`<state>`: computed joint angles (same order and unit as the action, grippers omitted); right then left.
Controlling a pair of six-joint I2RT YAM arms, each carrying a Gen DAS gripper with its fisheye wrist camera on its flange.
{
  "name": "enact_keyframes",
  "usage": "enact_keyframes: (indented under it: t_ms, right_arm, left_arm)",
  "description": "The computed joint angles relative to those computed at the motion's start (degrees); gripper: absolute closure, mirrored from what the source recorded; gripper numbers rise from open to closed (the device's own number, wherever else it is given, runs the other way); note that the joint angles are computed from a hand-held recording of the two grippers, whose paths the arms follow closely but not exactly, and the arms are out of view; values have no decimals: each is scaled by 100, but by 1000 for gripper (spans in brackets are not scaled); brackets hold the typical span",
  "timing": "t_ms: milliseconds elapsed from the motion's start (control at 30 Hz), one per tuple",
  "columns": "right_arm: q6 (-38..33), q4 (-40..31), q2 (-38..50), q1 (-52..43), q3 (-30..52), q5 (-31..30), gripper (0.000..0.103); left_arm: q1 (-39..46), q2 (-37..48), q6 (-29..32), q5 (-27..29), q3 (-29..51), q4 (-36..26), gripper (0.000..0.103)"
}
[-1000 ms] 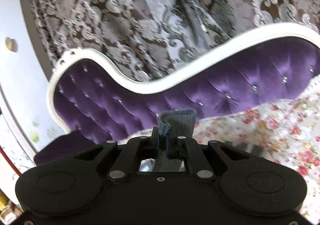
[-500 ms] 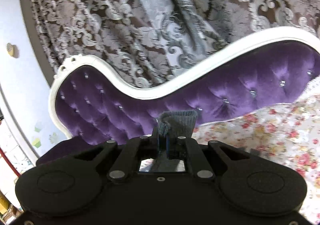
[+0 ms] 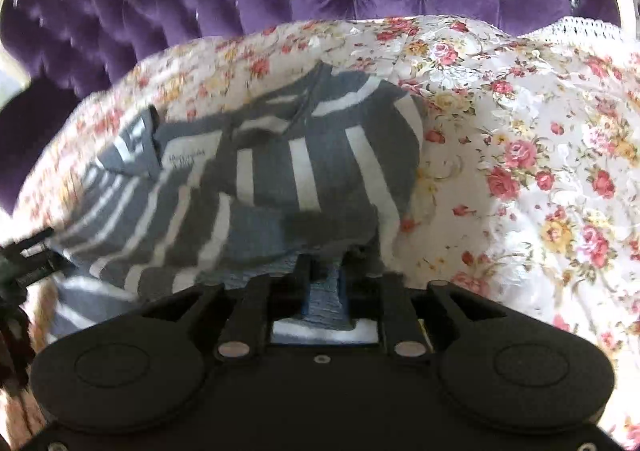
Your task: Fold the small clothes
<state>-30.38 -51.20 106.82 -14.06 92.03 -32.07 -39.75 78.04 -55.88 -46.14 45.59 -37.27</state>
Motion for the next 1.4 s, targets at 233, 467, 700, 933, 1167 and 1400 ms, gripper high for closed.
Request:
enact_keyframes:
  t_ms: [233, 467, 700, 933, 1167, 1400]
  right_arm:
    - [-178, 99, -84, -29, -125, 122, 60]
    - [235, 890, -276, -81, -447, 438, 35]
    - [226, 1328, -241, 268, -754, 606, 36]
    - [244, 1681, -265, 289, -962, 688, 30]
    - [264, 1667, -230, 273, -931, 664, 27]
    - [687, 1618, 5, 52, -639, 41, 27]
  left_arm:
    - [-59, 149, 428, -370, 38, -15, 18]
    - [-164, -18, 624, -415, -106, -1, 18]
    - [-240, 96, 661, -549, -112, 63, 17]
    - [-615, -437, 1692, -788, -630, 513, 17]
    - [-271, -2022, 2256, 865, -1214, 738, 17]
    - [1425, -3203, 863, 2880, -1850, 1868, 17]
